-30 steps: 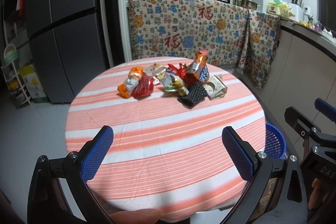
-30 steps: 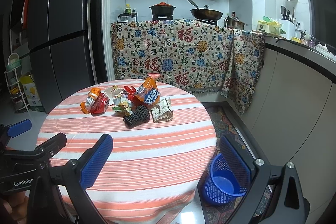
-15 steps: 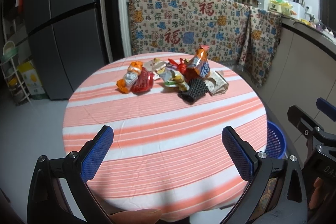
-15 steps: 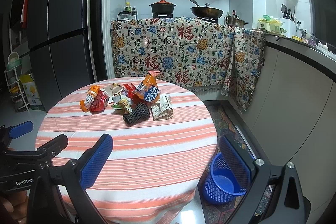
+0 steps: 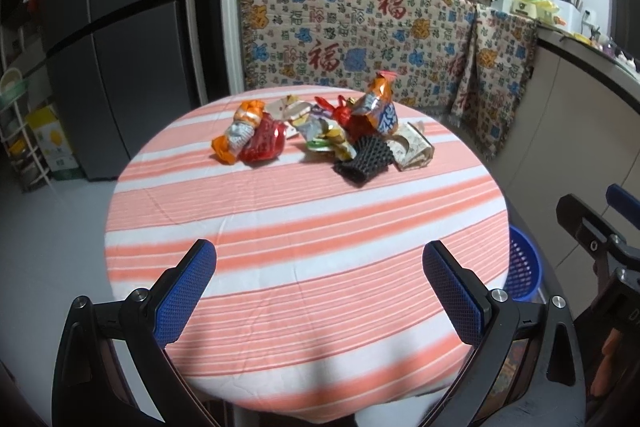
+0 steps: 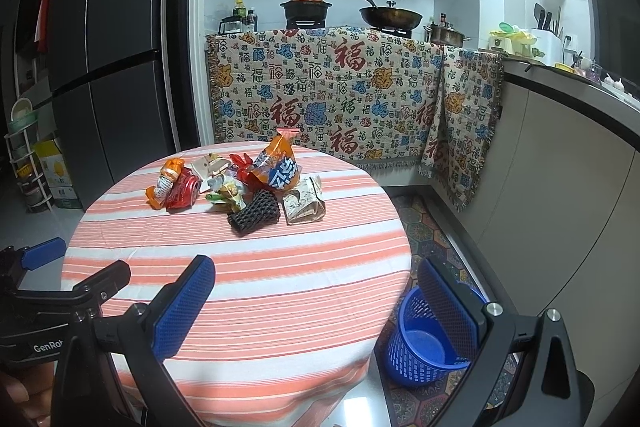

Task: Collect trash
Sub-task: 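Grasp the black mesh net with the left tool while the right tool grasps the floral paper box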

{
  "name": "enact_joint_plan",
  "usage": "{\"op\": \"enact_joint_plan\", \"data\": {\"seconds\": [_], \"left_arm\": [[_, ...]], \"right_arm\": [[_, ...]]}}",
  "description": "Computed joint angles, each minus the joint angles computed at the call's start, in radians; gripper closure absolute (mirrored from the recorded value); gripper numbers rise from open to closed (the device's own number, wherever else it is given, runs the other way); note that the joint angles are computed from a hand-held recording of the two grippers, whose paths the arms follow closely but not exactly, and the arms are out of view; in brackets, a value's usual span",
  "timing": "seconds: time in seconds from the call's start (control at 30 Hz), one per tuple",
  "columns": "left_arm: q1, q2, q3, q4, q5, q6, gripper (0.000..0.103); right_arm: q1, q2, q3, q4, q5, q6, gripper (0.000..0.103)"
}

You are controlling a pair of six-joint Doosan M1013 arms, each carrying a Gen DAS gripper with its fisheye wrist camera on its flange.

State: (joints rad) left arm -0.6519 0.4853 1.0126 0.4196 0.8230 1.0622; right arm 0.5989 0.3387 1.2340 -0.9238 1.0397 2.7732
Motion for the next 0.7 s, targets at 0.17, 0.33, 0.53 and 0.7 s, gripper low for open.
{"op": "enact_joint_plan", "data": {"seconds": [0.17,0.33,0.53,0.7], "left_arm": [[0.006,0.014,-0.015,-0.054,0.000,0.044,0.000],[0.017,0.026,-0.024,-0.123,-0.009,0.084,0.000],[0.029,0.067,-0.071,-0.200,-0.033,0.144,0.000],[0.041,0.150,-0.196,-0.309,-0.028,0.263,0.001]], "right_arm": [[-0.005,0.000,0.004,0.006,0.001,0.005,0.000],[-0.010,-0.001,0.008,0.012,0.004,0.009,0.000],[-0.016,-0.001,0.016,0.019,0.010,0.020,0.000],[-0.020,0.000,0.020,0.029,0.018,0.028,0.000]]}}
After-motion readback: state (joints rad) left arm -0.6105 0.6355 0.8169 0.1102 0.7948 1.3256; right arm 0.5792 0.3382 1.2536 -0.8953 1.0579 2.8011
